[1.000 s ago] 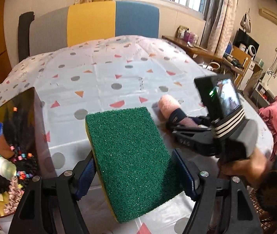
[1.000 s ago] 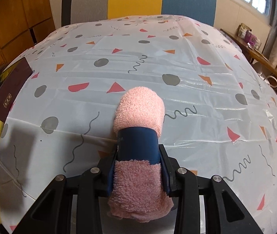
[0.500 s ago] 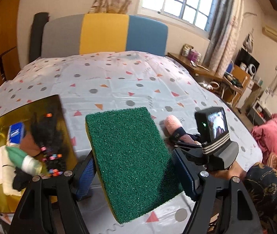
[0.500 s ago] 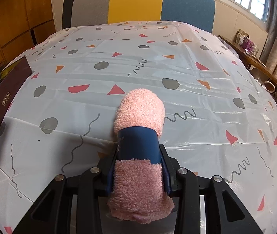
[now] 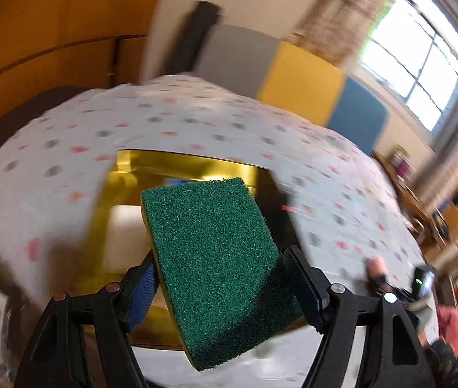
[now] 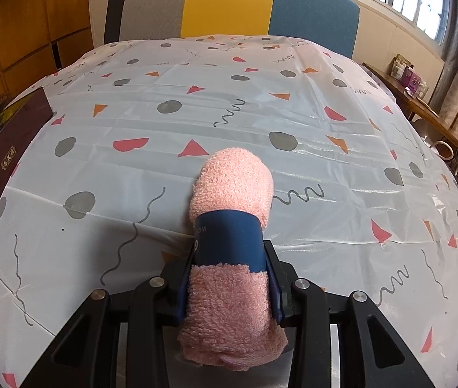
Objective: Organize soft objects
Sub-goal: 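Carry the scouring sponge into the gold tray and release with the left gripper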
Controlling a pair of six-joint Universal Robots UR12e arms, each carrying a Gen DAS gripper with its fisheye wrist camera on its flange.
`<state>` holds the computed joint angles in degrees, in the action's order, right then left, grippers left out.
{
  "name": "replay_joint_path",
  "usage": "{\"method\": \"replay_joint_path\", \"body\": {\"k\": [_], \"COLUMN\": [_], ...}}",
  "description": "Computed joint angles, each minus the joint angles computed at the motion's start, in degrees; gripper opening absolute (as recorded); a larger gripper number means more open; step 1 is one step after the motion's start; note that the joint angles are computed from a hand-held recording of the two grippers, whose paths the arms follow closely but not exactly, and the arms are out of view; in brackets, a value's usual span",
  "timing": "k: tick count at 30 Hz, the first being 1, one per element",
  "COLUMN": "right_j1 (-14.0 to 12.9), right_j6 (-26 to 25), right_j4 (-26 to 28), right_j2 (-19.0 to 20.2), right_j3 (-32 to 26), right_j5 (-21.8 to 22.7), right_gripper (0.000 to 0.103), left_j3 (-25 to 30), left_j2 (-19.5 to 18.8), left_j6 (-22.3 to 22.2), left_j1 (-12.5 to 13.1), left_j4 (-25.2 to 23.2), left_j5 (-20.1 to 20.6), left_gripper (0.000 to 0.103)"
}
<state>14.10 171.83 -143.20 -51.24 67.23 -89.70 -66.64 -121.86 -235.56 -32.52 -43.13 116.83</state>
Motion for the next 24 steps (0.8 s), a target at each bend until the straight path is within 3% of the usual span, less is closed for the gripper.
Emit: {"method": "replay_joint_path", "body": {"k": [7,17,19,24], "right_j1": [0.26,0.36,0.35,0.35], "right_j6": [-0.57,-0.34,-0.32,-0.31], "right_j4": [-0.08,-0.09,-0.1,-0.05], "right_j2": [0.02,0.07,0.11,0.12], "right_j3": [-0.04,-0.11,-0.17,-0.2], "right_j5": [-0.93,-1.33,-1.39,-1.37], "right_gripper": [0.04,0.04,0.04,0.04], "left_j3": [-7.72,-0.61,-0.94,1.18], "left_j2": [3.78,-1.05,-1.37,-2.76], "left_j6": [-10.23,-3.8,-2.72,-0.83], "left_j1": [2.28,4.54,5.66,6.5], "left_j4": [0.33,-9.13,-7.05,-7.45], "left_j5": [-2.82,-5.81,-10.48,-9.35], "left_gripper": [0.076,0.076,0.076,0.077]}}
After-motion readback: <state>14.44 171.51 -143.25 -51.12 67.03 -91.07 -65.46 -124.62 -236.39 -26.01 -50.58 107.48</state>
